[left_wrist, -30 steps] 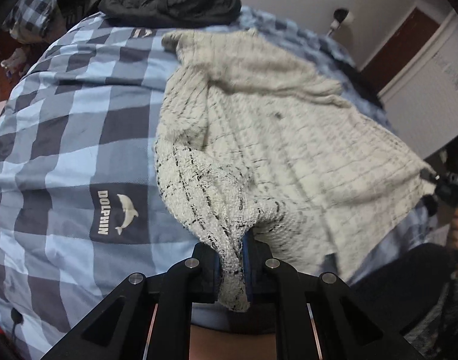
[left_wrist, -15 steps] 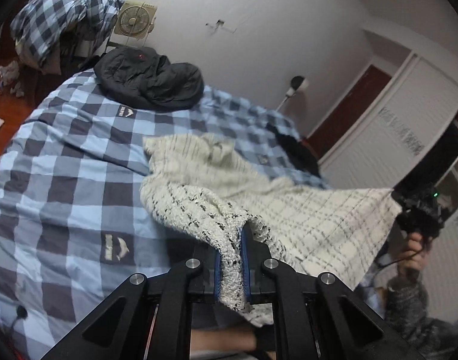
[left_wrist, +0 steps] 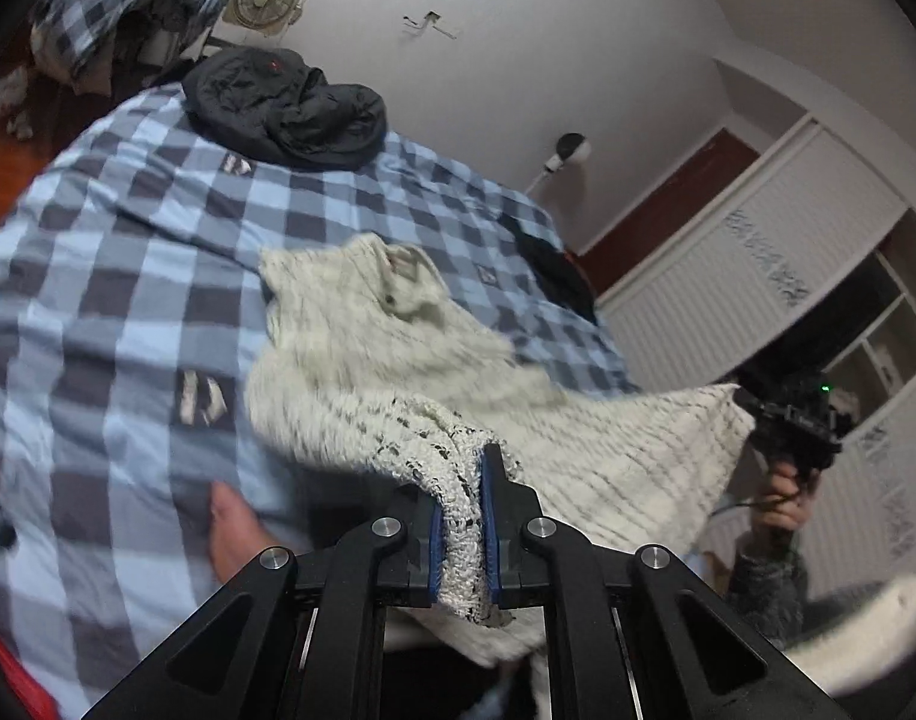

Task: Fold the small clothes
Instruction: 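Lift the hem with the left tool toward the collar while the right tool grips the hem too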

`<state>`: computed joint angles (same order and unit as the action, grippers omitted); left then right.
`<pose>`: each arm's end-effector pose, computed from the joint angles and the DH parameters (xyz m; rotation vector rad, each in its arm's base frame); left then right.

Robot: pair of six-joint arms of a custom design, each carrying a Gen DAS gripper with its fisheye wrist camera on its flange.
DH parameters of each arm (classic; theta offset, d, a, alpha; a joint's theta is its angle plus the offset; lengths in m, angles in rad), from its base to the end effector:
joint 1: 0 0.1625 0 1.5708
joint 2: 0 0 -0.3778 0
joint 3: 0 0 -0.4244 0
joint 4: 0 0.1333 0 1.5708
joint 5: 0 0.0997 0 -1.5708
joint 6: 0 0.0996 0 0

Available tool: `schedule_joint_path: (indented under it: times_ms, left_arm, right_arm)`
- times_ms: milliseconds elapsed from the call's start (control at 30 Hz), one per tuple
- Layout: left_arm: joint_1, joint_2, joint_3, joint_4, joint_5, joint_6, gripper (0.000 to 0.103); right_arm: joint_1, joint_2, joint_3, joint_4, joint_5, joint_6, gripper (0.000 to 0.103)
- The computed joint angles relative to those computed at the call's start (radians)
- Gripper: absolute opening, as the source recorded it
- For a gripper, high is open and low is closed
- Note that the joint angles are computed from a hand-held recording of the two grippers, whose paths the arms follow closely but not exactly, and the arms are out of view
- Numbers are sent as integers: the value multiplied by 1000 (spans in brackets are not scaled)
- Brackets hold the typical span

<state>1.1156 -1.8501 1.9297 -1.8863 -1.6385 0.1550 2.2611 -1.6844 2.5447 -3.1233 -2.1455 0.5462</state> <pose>-0.0794 -0.4500 0.4186 -0.9190 -2.8778 0.3387 0.2929 -0.2303 0.2154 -0.0955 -2.7976 1.2948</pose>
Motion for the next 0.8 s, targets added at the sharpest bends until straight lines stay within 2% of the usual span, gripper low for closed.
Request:
schedule_joint_path:
  times_ms: [67,133,167,200,267,333,367,400,433,467,500,533,567,633,667,700,767,800]
  left_arm:
    - [-9,86,-41,-52,25,-4,9]
    - [-21,222,-118,-113,62,-16,9]
    - [-26,314,-177,-158,90,-58,9]
    - [-26,378,-222,-183,105,-88,10]
    - [-26,551,-368,-200,123,-95,10]
    - [-21,741,-538,-208,200,-100,12]
    - [-15,830,-633,-155,261,-126,15]
    - [-13,912,-721,-78,359,-190,18]
    - [-12,959,-766,-38,438,-245,30]
    - [-12,977,-778,-40,489,-275,60]
    - [-10,977,-763,-84,499,-272,85]
    - [-3,962,-728,-143,467,-248,102]
    - [4,953,-706,-179,435,-225,103]
    - [-2,938,-668,-166,476,-187,103]
    - [-9,926,-639,-178,507,-167,103]
    - [-23,897,-568,-216,571,-133,103]
    - [-49,853,-457,-265,674,-95,103]
    - [-61,822,-401,-274,700,-85,103]
  right_arm:
    - [-67,-35,-11,13,39,-15,4]
    - [-185,-53,-32,-11,112,-64,4]
    - [-258,-61,-51,-2,161,-67,4]
    - [-332,-61,-82,23,209,-66,4]
    - [-438,-32,-159,83,246,-60,4]
    - [-555,42,-274,138,272,-49,8]
    - [-624,73,-311,133,334,-45,10]
    - [-700,118,-359,129,391,-5,17]
    - [-735,136,-366,115,411,35,24]
    - [-765,161,-377,96,390,104,25]
    - [-763,173,-376,78,327,132,26]
    - [-746,186,-379,66,272,118,31]
    - [-720,207,-387,52,219,62,38]
    - [-675,241,-388,46,141,-41,80]
    - [-648,264,-384,36,82,-64,86]
    - [-619,295,-369,12,21,-79,87]
    - [-607,330,-349,8,6,-93,87]
    - [-597,351,-338,30,10,-93,87]
